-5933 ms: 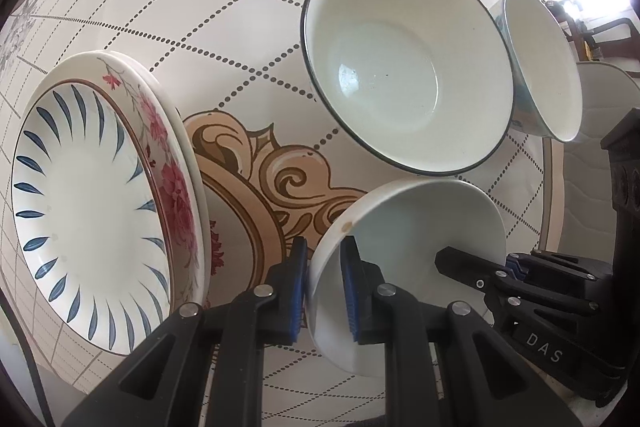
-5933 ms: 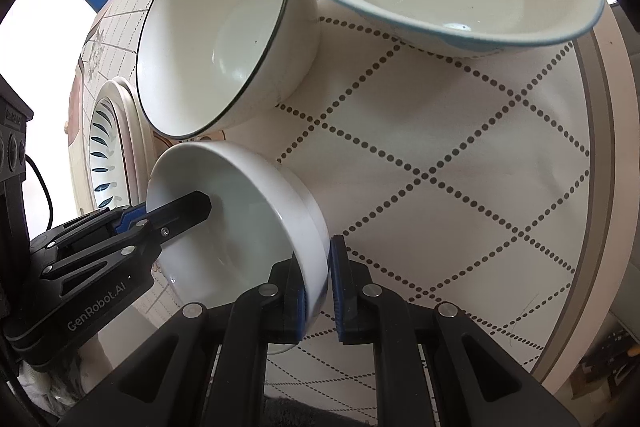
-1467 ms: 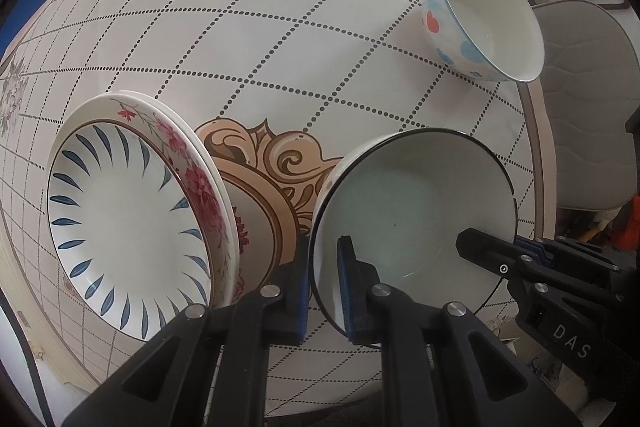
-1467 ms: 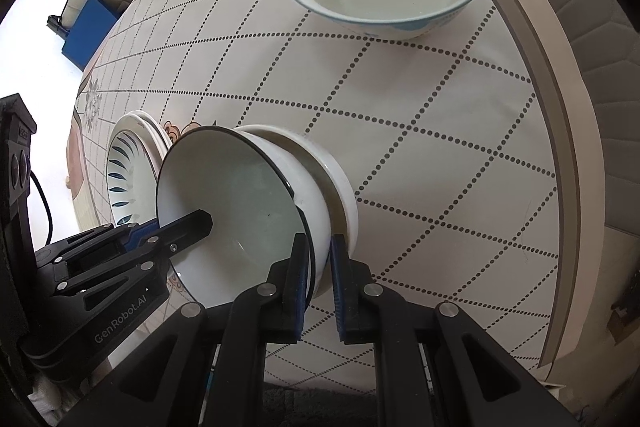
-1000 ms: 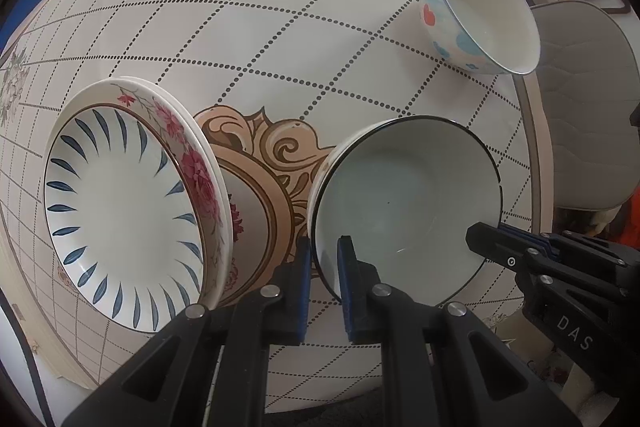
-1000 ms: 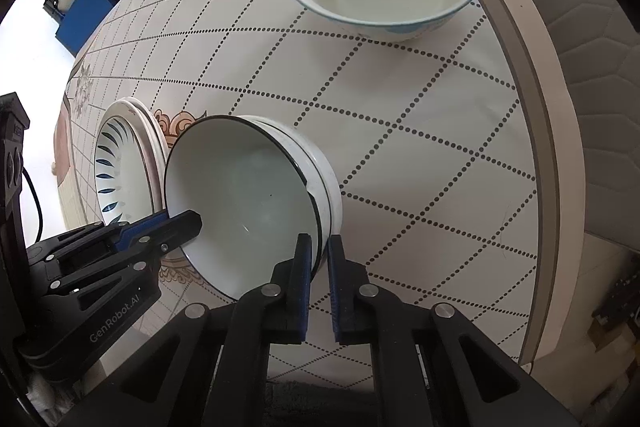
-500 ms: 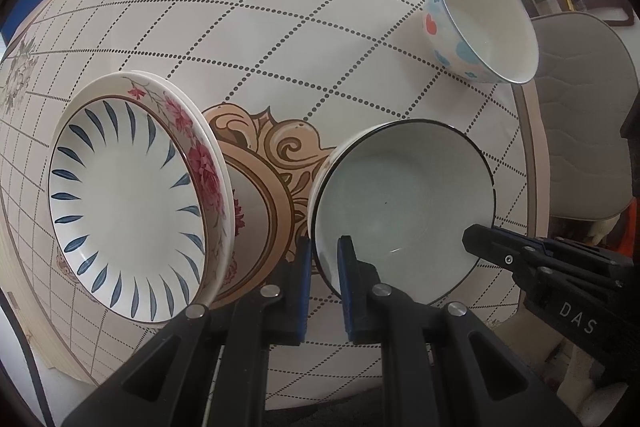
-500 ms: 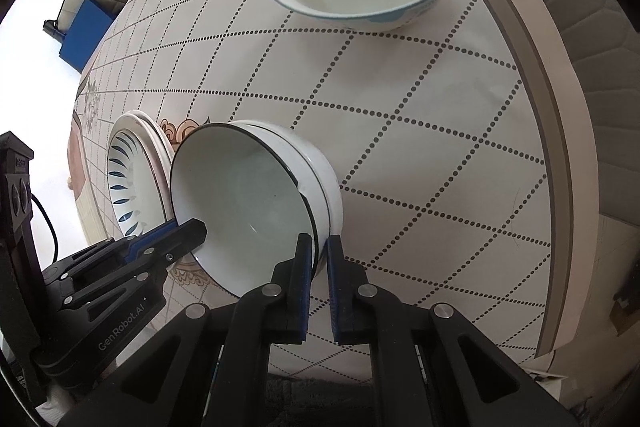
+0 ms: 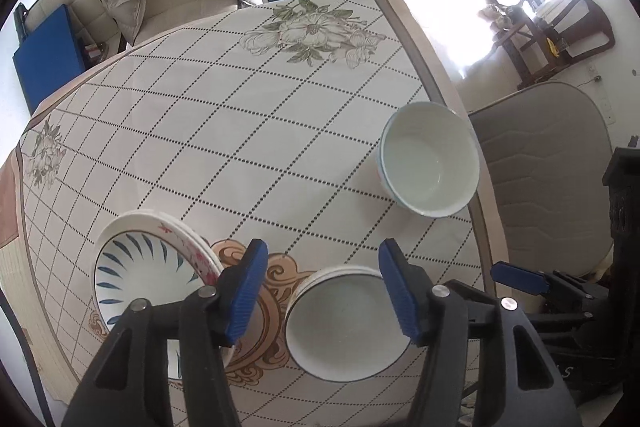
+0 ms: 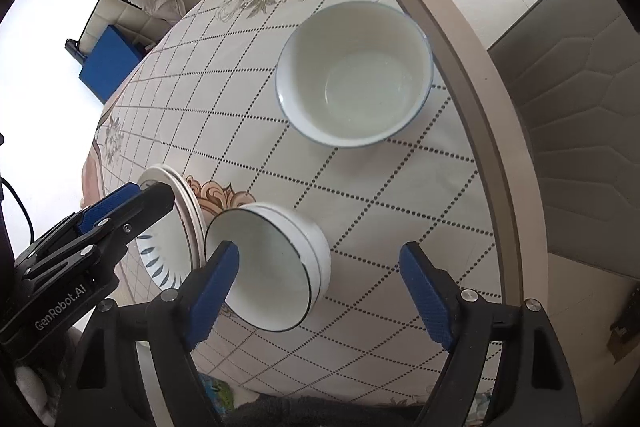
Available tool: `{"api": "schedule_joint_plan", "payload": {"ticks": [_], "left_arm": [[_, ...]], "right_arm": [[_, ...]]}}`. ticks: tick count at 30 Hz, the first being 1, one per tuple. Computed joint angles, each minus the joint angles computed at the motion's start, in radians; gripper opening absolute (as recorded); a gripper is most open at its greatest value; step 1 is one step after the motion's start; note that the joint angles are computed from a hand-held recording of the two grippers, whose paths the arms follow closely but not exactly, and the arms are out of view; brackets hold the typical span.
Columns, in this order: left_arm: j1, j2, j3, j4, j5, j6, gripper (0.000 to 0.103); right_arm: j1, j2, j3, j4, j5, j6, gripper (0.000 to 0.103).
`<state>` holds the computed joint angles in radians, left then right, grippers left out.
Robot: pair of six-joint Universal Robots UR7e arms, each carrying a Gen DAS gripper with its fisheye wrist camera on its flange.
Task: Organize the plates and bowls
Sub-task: 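Open both grippers and release the nested bowls, then close both grippers on the polka-dot bowl rim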
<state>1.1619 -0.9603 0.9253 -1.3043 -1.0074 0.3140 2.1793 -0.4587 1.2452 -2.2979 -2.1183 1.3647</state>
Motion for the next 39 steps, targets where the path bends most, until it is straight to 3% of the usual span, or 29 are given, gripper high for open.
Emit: {"api": "schedule_joint_plan", "payload": {"ticks": [9,15,18,23,25,27,31,39], "left_arm": [[-0.032,0.142,-0.082,0.055,0.015,-0.033,0.056],[-0.029,0.227,-0.118,0.121,0.03,-0.062,0.056],[-0.029,0.236,-0.088,0.121,0.05,-0.062,0.054],[-0.024,0.26,-0.078,0.153,0.063,-0.087,0.017],[-0.024,0.261,-0.071,0.148,0.066,-0.092,0.014],[-0.025,0.254,-0.056,0.132,0.069,-0.088,0.009],[-0.028,0.245,-0.046,0.132,0.066,-0.088,0.008],[-0.028,0.247,-0.083,0.139,0.054,-0.073,0.008]], "right_arm": [[-0.056,-0.104,0.113,-0.02,-0.074,0.056,0.085],[-0.11,-0.138,0.171,-0.057,-0.063,0.037,0.084],[-0.134,-0.139,0.178,-0.055,-0.046,0.025,0.072],[-0.178,-0.13,0.194,-0.098,0.005,-0.014,0.039],[-0.19,-0.125,0.195,-0.103,0.023,-0.021,0.018],[-0.197,-0.122,0.208,-0.154,0.041,-0.042,0.009],[-0.191,-0.108,0.168,-0.087,0.022,-0.041,0.009],[-0.187,-0.108,0.153,-0.085,0.032,-0.046,0.008]]}}
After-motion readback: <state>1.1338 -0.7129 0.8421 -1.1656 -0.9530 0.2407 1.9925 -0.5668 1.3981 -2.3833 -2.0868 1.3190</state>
